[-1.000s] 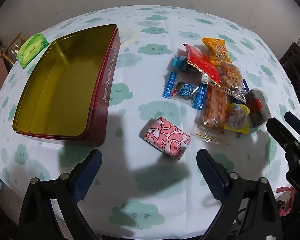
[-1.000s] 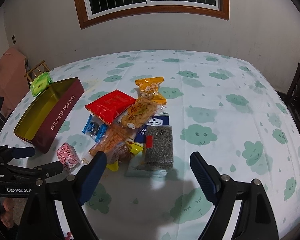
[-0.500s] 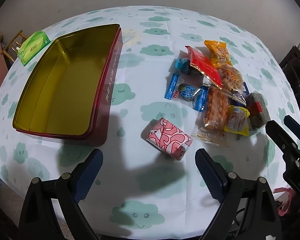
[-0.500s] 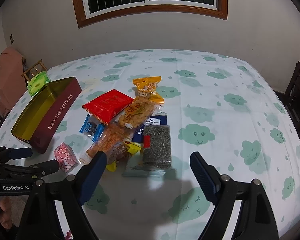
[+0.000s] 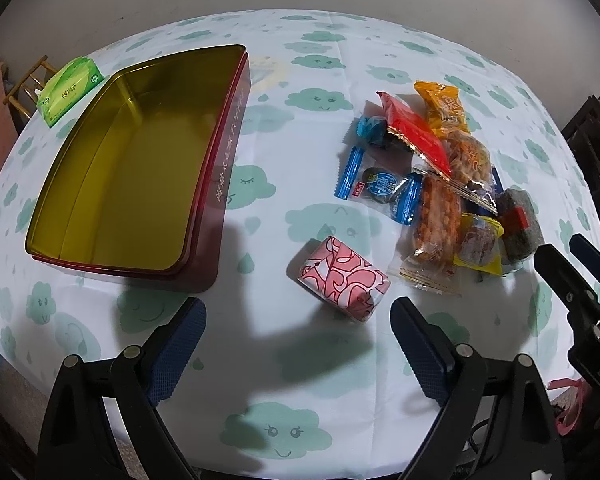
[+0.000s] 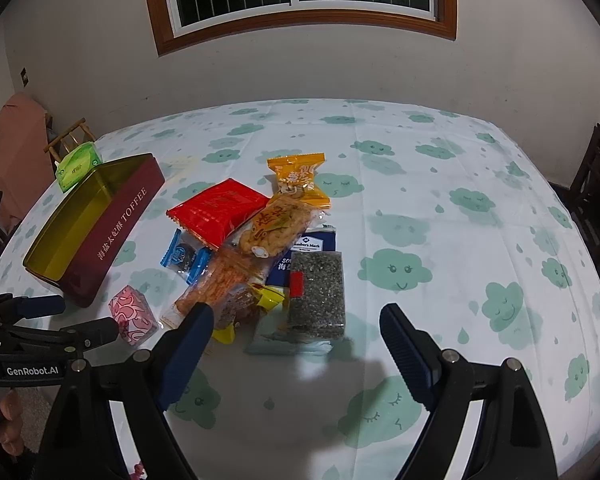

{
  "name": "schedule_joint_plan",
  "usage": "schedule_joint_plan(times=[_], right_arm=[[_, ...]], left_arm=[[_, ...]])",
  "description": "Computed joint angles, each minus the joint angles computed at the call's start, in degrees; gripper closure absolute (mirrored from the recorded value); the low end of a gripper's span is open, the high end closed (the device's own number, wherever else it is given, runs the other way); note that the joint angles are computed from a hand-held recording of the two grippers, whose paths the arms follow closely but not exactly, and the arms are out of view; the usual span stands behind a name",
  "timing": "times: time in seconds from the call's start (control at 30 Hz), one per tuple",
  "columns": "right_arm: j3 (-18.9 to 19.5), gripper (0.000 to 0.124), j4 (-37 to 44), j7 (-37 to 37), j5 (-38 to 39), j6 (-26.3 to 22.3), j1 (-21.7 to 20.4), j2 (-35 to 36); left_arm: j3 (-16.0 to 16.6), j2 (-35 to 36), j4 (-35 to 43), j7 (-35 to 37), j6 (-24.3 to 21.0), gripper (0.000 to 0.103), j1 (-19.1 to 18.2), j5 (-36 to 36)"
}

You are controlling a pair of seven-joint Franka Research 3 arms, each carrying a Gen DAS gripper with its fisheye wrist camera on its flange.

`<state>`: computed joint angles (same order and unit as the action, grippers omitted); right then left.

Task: Organize snacks
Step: 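Move both tools toward the snack pile, then grasp the grey seaweed block with the right gripper while the left gripper grasps the pink candy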

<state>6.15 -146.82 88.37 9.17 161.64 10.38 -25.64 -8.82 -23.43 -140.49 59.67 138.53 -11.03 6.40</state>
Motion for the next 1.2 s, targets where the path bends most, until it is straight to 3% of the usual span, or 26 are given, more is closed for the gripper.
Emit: schedule_joint_plan(times=[0.8,0.97,1.2], right_arm=[[-0.31,0.037,1.01,-0.55,0.11,0.89,0.19,1.99],[-1.19,0.046,1.84,-1.42,0.63,0.77,0.26,3.55],[-3.15,0.070,3.55,-5.19,3.60,-0.01,1.78,6.44]], left_arm=[[0.45,0.87,0.24,0.28,0.39,0.012,0.05,-1.46],[1.13,1.21,0.13,1.37,1.00,0.013,-0.08,-2.80],[1.14,1.35,0.40,1.74,0.86,0.018,0.24,-3.57]])
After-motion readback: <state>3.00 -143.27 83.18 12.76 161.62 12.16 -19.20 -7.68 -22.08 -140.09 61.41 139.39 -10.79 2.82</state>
